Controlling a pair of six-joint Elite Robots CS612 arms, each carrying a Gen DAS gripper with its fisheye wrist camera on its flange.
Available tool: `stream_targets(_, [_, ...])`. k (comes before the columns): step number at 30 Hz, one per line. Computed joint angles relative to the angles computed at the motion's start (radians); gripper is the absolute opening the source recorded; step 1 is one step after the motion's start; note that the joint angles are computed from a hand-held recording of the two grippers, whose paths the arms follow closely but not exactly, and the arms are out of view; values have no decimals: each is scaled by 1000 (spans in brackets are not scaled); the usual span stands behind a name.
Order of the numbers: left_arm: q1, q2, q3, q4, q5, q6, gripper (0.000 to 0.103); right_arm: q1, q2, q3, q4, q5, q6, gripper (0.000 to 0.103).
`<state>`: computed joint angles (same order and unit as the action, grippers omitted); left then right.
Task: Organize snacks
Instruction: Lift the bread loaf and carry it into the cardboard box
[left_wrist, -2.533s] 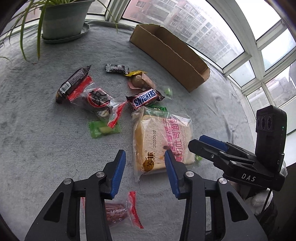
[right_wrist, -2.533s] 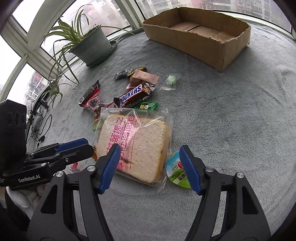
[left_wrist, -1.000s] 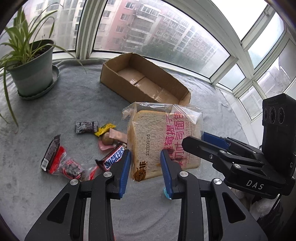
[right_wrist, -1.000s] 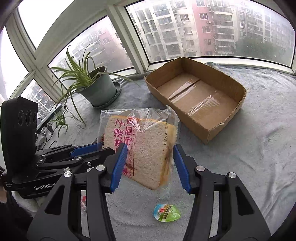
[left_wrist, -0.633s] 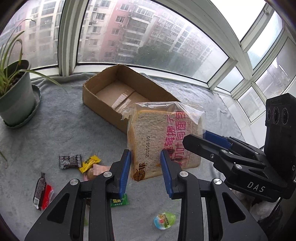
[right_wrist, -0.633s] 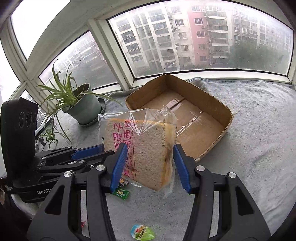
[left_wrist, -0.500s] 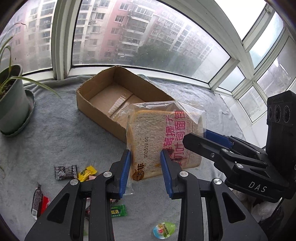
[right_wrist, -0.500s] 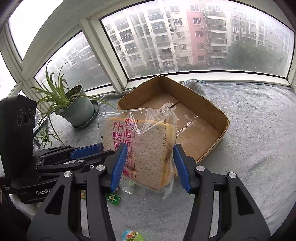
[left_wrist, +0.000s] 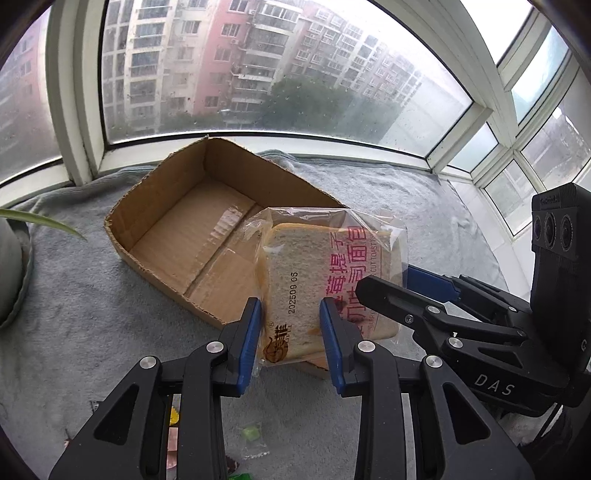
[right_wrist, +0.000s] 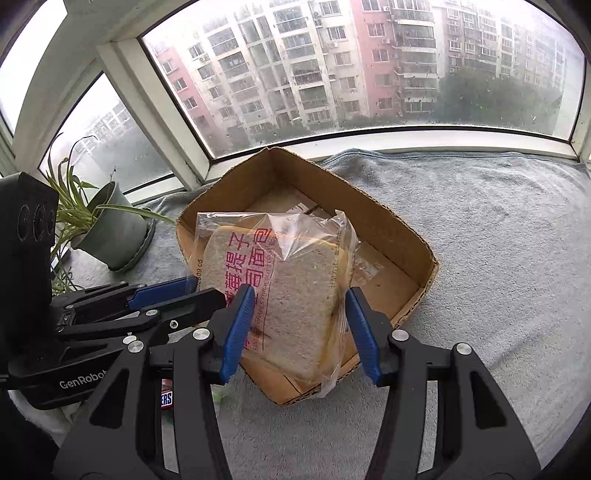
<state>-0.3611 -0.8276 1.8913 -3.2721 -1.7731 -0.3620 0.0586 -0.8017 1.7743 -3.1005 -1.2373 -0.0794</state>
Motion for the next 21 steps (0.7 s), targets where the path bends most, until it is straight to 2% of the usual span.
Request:
stream_targets(10, [2,6,-12,13,17,1,29,8,9,-12,-14,-47,-9,55])
stream_targets(21, [11,-14,15,-5,20,-12,29,14,-18,19,-34,-47,-30,55])
